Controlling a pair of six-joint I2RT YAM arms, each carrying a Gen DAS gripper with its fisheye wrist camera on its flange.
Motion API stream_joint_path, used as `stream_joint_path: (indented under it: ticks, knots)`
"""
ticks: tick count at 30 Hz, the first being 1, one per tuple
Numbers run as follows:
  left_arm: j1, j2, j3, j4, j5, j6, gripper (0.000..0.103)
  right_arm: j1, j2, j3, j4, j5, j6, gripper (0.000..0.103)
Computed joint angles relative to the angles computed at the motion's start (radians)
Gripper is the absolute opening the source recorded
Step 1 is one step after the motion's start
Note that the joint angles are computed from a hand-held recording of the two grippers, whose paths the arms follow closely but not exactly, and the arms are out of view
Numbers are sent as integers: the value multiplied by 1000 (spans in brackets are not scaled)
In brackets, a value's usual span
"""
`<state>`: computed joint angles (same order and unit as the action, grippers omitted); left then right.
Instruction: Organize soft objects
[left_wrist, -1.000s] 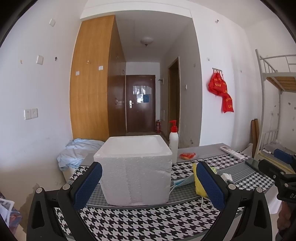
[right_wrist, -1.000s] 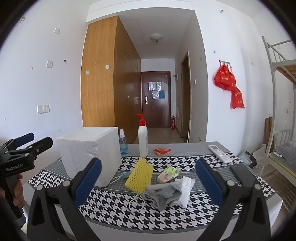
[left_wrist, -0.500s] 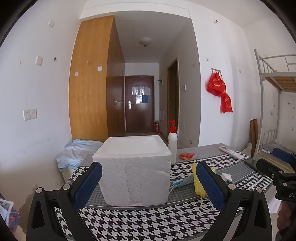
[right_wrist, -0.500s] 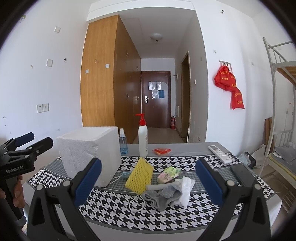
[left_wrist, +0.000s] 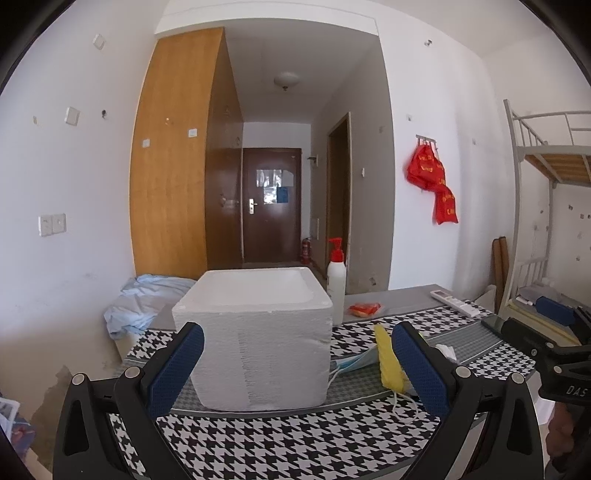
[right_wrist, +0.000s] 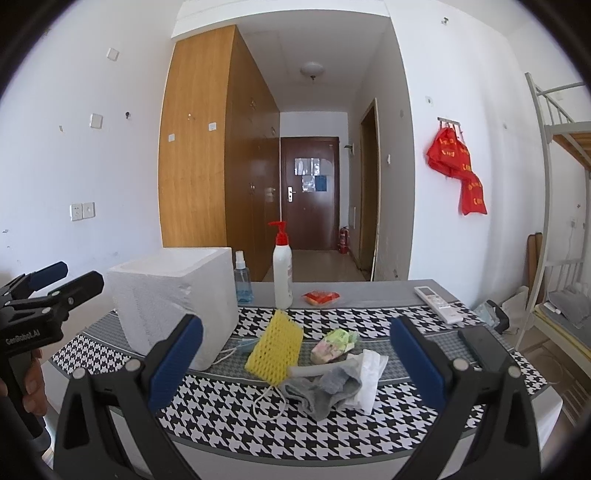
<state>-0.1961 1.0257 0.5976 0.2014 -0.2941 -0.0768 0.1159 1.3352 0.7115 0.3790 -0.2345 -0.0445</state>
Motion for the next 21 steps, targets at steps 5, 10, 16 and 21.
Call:
stream_joint_path:
  ticks: [5,10,16,21]
  knots:
    - [-5,29,17,-1,15,2,102,-9,19,10,-3,0,0,102]
    - [-15,78,42,-2,39,-1,102,-20,43,25,-14,0,0,102]
    - [-18,152,81,-7,80,-9,102,-40,90,57,-31,-2,0,102]
    - [-33,203,116,-15,93,-12,102,-52,125,82,-46,0,-8,102]
